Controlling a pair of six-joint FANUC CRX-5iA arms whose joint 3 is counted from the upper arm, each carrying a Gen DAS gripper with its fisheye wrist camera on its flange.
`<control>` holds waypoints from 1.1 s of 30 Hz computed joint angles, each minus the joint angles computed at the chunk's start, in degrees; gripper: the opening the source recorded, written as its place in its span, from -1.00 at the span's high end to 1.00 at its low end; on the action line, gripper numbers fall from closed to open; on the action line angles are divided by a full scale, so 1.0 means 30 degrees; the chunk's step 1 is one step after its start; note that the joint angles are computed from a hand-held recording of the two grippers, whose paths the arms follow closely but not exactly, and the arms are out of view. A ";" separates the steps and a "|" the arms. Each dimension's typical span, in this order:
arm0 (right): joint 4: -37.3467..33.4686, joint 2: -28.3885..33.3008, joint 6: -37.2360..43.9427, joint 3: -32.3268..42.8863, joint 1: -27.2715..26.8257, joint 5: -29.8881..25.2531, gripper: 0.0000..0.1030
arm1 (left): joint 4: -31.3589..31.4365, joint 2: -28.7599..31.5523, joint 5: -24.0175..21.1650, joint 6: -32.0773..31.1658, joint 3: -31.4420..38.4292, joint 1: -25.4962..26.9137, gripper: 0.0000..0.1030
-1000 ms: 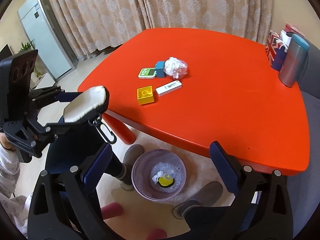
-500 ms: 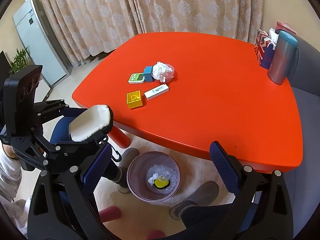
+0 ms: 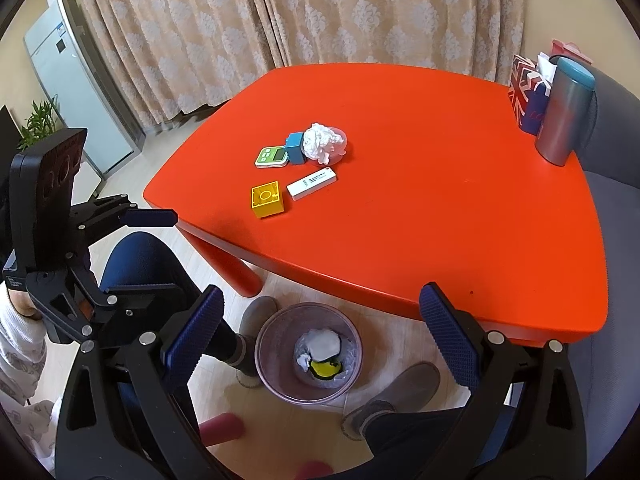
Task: Collect trash
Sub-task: 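Release the white pouch into the wastebasket with the left tool, then reach the left tool to the yellow block and close on it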
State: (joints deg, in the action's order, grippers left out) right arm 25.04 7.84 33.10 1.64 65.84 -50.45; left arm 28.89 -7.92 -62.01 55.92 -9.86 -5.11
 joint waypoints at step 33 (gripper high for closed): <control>-0.0791 0.0752 0.0824 0.0945 -0.0521 -0.0417 -0.89 | -0.0498 0.3601 -0.0259 -0.1479 0.3157 0.0146 -0.85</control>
State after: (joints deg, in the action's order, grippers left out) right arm 22.67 10.09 35.57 4.47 64.28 -51.70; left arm 27.40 2.89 -62.78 51.49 -0.39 -4.67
